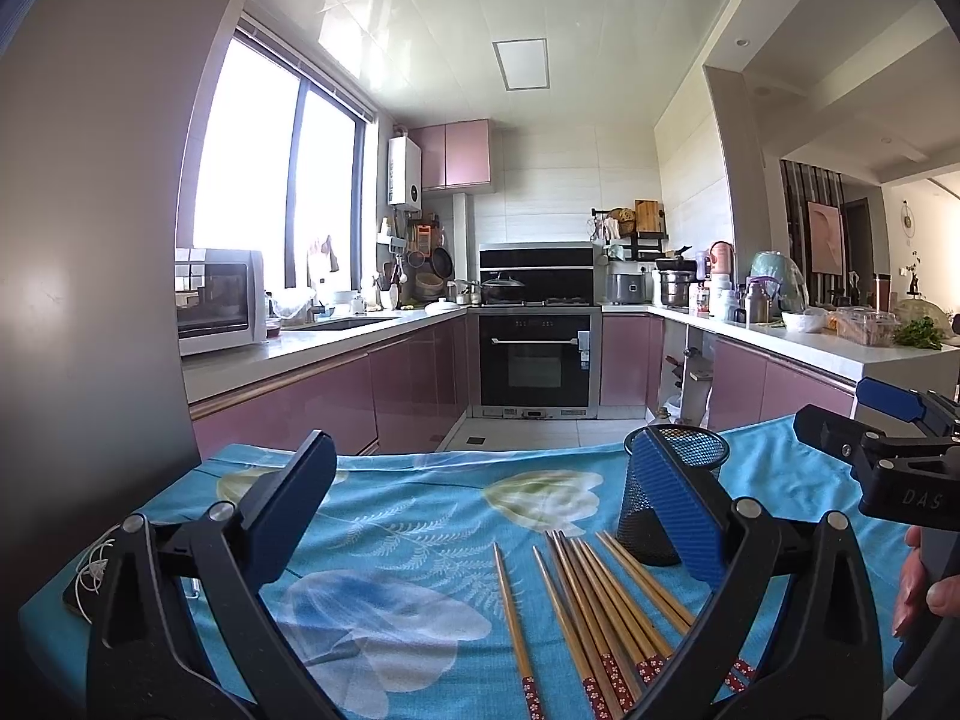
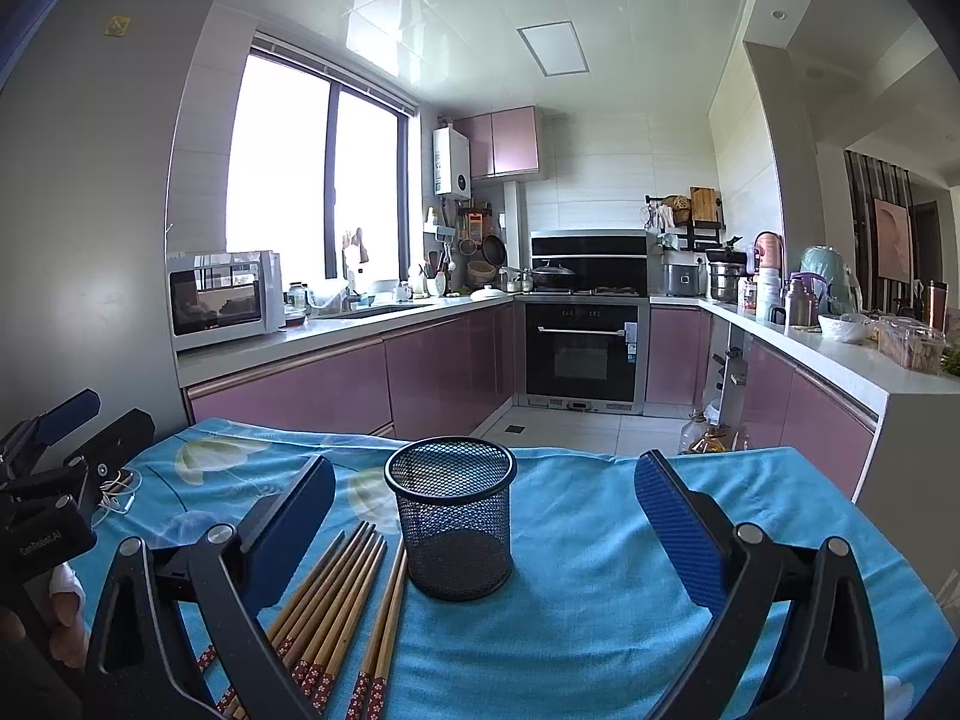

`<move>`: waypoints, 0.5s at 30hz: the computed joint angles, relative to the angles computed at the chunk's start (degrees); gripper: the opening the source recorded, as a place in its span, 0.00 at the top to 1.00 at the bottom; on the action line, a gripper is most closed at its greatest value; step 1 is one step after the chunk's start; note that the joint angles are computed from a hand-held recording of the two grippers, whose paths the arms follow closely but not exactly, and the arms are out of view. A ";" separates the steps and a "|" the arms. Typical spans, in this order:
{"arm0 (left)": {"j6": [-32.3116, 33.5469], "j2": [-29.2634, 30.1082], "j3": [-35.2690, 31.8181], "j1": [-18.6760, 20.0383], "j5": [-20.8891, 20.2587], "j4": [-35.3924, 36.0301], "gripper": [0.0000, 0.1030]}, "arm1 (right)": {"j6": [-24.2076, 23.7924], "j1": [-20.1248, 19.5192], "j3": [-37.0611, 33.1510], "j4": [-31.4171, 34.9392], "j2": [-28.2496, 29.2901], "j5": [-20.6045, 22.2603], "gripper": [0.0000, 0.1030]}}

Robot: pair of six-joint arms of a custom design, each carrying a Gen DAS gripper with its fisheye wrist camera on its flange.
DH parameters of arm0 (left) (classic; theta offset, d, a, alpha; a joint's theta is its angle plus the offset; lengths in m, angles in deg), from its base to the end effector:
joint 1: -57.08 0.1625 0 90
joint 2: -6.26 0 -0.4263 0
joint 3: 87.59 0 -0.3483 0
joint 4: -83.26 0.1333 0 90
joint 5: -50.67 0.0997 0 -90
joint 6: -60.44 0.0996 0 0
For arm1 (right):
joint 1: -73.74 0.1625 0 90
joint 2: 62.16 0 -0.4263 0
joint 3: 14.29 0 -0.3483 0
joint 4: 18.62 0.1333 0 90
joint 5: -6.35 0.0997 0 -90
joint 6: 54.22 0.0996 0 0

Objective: Organize utensils

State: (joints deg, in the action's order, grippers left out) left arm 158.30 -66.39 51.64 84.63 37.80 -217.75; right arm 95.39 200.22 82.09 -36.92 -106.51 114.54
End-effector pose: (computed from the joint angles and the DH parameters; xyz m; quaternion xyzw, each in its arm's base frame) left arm -0.0684 -0.2956 0.3258 0.1338 0.6257 -0.6514 0.4078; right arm 0.4047 -0.3754 0.0505 0.4176 -0.7677 0.4724 0.1145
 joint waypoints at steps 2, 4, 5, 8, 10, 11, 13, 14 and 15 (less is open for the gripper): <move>0.35 -0.08 -0.11 -0.14 0.08 -0.09 0.05 | 0.04 -0.10 -0.05 0.16 -0.07 -0.07 0.06; 1.10 -0.19 -0.18 -0.33 0.07 -0.70 0.05 | -0.02 -0.16 -0.05 0.27 -0.06 -0.26 0.06; 0.97 -0.12 -0.24 -0.27 0.09 -0.54 0.05 | -0.09 -0.16 -0.05 0.26 -0.03 -0.26 0.06; 1.21 -0.12 -0.28 -0.26 0.02 -0.74 0.05 | -0.05 -0.27 0.01 0.56 -0.25 -0.48 0.06; 1.21 -0.12 -0.25 -0.25 -0.01 -0.77 0.05 | -0.09 -0.31 -0.14 0.65 -0.14 -0.60 0.06; 1.16 -0.14 -0.23 -0.28 0.00 -0.73 0.05 | -0.09 -0.28 -0.08 0.53 -0.14 -0.53 0.06; 0.95 -0.14 -0.19 -0.22 -0.03 -0.55 0.05 | -0.06 -0.32 -0.07 0.54 -0.20 -0.59 0.06; 0.78 -0.15 -0.15 -0.21 -0.03 -0.43 0.05 | -0.04 -0.29 -0.08 0.57 -0.20 -0.55 0.06; 0.82 -0.14 -0.19 -0.17 -0.08 -0.44 0.05 | -0.02 -0.31 0.03 0.45 -0.26 -0.56 0.06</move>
State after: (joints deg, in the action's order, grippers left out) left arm 159.12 -66.53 51.45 84.46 37.72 -218.18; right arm 95.38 199.90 82.12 -36.47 -106.77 113.99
